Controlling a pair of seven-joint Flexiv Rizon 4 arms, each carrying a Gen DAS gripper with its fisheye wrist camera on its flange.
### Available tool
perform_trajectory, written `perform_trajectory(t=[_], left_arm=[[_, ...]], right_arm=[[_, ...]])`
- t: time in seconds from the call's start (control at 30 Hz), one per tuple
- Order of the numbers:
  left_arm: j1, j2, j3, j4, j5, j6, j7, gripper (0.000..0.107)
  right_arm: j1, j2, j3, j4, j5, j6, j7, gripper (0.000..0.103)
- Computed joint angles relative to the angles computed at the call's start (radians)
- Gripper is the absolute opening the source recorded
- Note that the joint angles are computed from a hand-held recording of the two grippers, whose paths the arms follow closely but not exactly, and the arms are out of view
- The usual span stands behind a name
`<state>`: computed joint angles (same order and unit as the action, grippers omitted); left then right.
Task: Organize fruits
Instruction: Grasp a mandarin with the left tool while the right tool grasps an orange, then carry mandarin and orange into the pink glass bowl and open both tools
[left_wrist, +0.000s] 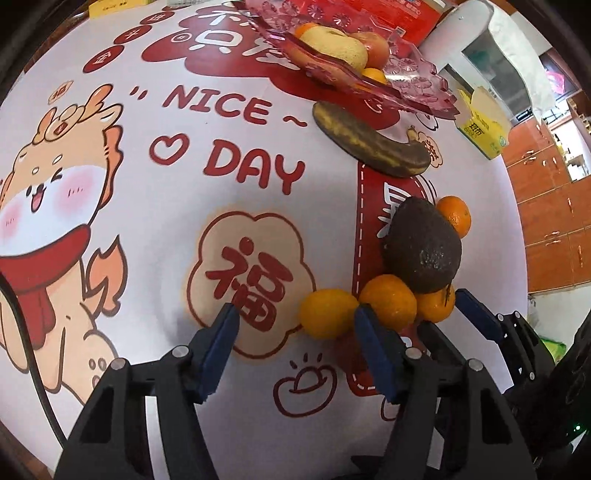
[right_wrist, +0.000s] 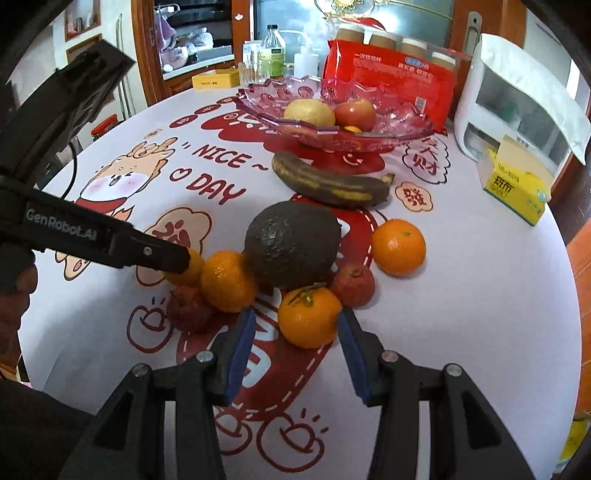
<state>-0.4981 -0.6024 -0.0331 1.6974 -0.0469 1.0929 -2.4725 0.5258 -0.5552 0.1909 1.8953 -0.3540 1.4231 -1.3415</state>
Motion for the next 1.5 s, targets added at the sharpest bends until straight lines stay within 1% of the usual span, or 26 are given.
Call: perform_trajectory(t=[0.1, 0.13, 0.23, 0.3, 0.33, 0.4, 0.47, 0.5, 0.53, 0.6, 0.63, 0.77, 0.83, 0.87, 0.93, 0.97, 1.13, 1.27, 1.33, 1.4, 1.5], left_arm=[[-0.005, -0.01, 0.004, -0.03, 0.012, -0.037, 0.009, 0.063], [0.0, -0.013, -0.004, -0.034, 0.008, -0.037, 0.019, 0.06], [0.002, -0.017, -0.007, -0.042, 0.006, -0.041, 0.03, 0.057], [0.01, -0.018, -0.014, -0.04, -0.005, -0.039, 0.039, 0.057], [0.012, -0.02, -0.017, -0.041, -0.01, -0.038, 0.041, 0.054], [0.012, -0.022, -0.017, -0.048, -0.014, -0.047, 0.045, 0.053], [0.006, -0.025, -0.011, -0.062, -0.009, -0.065, 0.045, 0.051], [0.006, -0.027, -0.012, -0.064, -0.009, -0.065, 0.046, 0.049], [0.009, -0.027, -0.017, -0.061, -0.013, -0.054, 0.048, 0.046], [0.019, -0.026, -0.03, -0.043, -0.03, -0.024, 0.054, 0.043], [0.022, -0.027, -0.033, -0.038, -0.038, -0.014, 0.055, 0.043], [0.041, -0.02, -0.059, 0.016, -0.089, 0.061, 0.061, 0.042], [0.053, -0.021, -0.078, 0.044, -0.122, 0.116, 0.067, 0.037], [0.057, -0.022, -0.085, 0.053, -0.136, 0.134, 0.071, 0.036], [0.068, -0.025, -0.106, 0.071, -0.167, 0.175, 0.084, 0.03], [0.069, -0.026, -0.11, 0.077, -0.178, 0.188, 0.087, 0.03], [0.07, -0.03, -0.119, 0.093, -0.216, 0.225, 0.102, 0.029], [0.056, -0.015, -0.1, 0.104, -0.218, 0.216, 0.098, 0.028], [0.054, 0.0, -0.094, 0.116, -0.216, 0.214, 0.096, 0.028], [0.063, 0.024, -0.101, 0.139, -0.215, 0.239, 0.11, 0.028], [0.058, 0.066, -0.082, 0.155, -0.202, 0.237, 0.111, 0.028]], right_arm=[[0.018, -0.007, -0.03, 0.004, -0.014, 0.026, 0.016, 0.047], [0.017, -0.01, -0.031, 0.001, -0.014, 0.026, 0.018, 0.047], [0.014, -0.019, -0.033, -0.003, -0.013, 0.039, 0.024, 0.047], [0.023, -0.024, -0.049, -0.005, -0.018, 0.038, 0.037, 0.047], [0.021, -0.027, -0.048, -0.008, -0.019, 0.033, 0.04, 0.047], [-0.015, -0.04, -0.002, -0.029, 0.001, -0.007, 0.021, 0.047], [-0.009, -0.041, -0.01, -0.027, 0.004, 0.002, 0.025, 0.047], [-0.019, -0.044, 0.002, -0.03, 0.011, 0.001, 0.018, 0.047], [-0.023, -0.045, 0.008, -0.03, 0.016, 0.002, 0.015, 0.046], [-0.033, -0.047, 0.022, -0.034, 0.026, -0.001, 0.004, 0.045], [-0.038, -0.049, 0.03, -0.036, 0.031, -0.005, -0.004, 0.041], [-0.058, -0.05, 0.057, -0.041, 0.057, -0.013, -0.026, 0.04], [-0.083, -0.051, 0.09, -0.048, 0.085, -0.028, -0.045, 0.04], [-0.082, -0.05, 0.09, -0.049, 0.092, -0.031, -0.046, 0.04], [-0.082, -0.046, 0.09, -0.048, 0.105, -0.035, -0.049, 0.04], [-0.082, -0.044, 0.09, -0.047, 0.111, -0.034, -0.05, 0.04], [-0.07, -0.028, 0.072, -0.034, 0.123, -0.024, -0.038, 0.04], [-0.058, -0.013, 0.057, -0.023, 0.117, -0.017, -0.023, 0.04], [-0.058, -0.006, 0.059, -0.02, 0.119, -0.017, -0.016, 0.04], [-0.07, 0.001, 0.079, -0.021, 0.128, -0.028, -0.021, 0.04], [-0.04, 0.021, 0.05, -0.009, 0.107, -0.037, -0.001, 0.04]])
